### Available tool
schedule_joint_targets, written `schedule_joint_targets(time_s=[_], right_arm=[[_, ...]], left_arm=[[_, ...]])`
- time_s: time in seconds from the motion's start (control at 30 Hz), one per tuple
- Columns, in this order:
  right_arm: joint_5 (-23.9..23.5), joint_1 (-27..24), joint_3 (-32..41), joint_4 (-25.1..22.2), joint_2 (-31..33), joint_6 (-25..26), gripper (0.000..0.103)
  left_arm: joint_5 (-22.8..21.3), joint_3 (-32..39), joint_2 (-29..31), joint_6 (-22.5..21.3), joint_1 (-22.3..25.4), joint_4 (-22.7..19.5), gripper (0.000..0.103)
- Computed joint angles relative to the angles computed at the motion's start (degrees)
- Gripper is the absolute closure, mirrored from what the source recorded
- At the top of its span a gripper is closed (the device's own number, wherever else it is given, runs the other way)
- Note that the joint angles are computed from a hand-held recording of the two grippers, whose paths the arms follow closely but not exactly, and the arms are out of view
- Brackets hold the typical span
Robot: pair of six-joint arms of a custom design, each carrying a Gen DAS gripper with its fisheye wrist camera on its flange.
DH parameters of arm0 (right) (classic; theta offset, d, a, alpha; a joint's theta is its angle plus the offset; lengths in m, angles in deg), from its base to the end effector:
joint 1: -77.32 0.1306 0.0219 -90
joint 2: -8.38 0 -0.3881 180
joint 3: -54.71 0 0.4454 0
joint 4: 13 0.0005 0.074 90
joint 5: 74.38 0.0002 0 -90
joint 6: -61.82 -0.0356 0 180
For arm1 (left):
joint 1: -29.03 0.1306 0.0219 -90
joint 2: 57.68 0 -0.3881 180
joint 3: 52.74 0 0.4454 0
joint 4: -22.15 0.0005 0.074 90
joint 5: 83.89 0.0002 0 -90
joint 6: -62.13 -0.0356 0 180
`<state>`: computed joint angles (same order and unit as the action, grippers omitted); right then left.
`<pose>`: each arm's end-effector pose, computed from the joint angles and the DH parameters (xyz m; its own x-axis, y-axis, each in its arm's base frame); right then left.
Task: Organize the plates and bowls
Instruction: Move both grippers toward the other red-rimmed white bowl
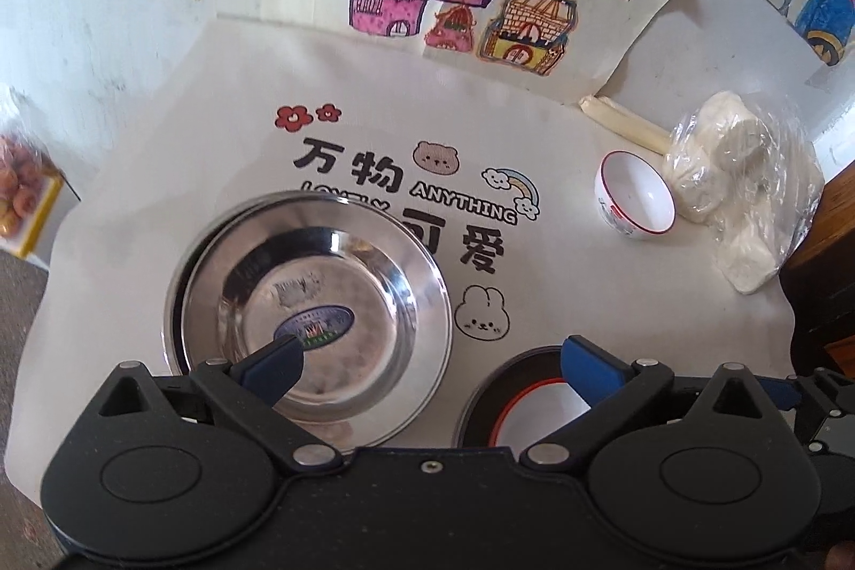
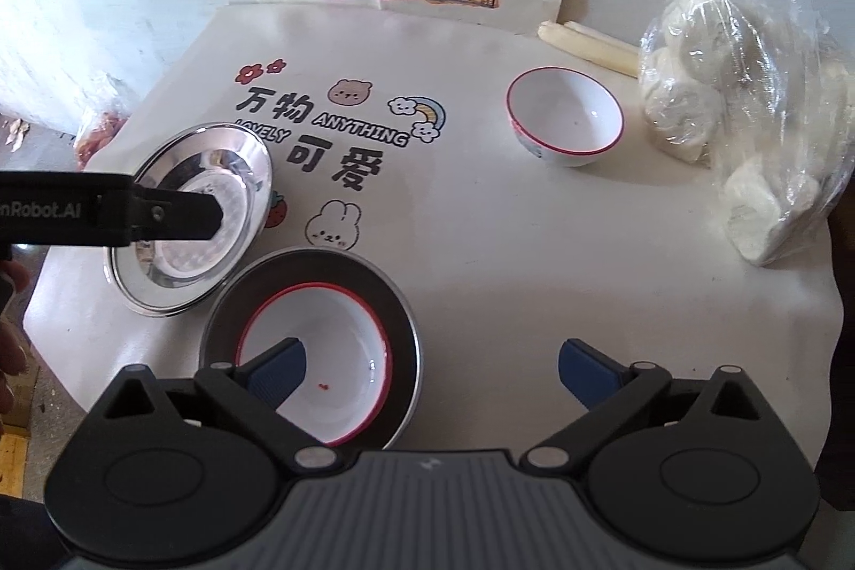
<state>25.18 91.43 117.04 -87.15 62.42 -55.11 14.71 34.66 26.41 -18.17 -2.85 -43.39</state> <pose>0.2723 0.0618 0.4093 -0.8681 0.2423 -0.4333 0.2452 0.9682 0.0501 0.4022 -0.2570 0.4456 -0.8386 0.3254 -0.4370 0.4465 0.8701 -0.2089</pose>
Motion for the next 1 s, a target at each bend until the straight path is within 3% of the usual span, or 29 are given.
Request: schedule_joint_targets(time_s=[0.27,0.5,0.77,1.0], right_arm=[[2.89,0.63,-0.03,-0.31,0.5,0.09,0.0],[0.26,-1.42,-1.22,-0.7,0.78,-0.86,0.0],[-2.27,-8.14,-3.38,1.42,0.19,-2.3,0.0],[-6.98,-16.98,-6.42,9.01,-3.4,0.82,0.0]], left_arm=[[-1.1,-0.58,-0.25,-0.96,0.23,0.68,0.001],[-2.51,0.62,1.69,-2.85,-0.41,-2.54,0.001],[-7.08,3.86,5.68,-4.12,-2.64,-4.74,0.001],[-9.37,11.78,14.03,-4.52,-5.9,-3.29,0.001]])
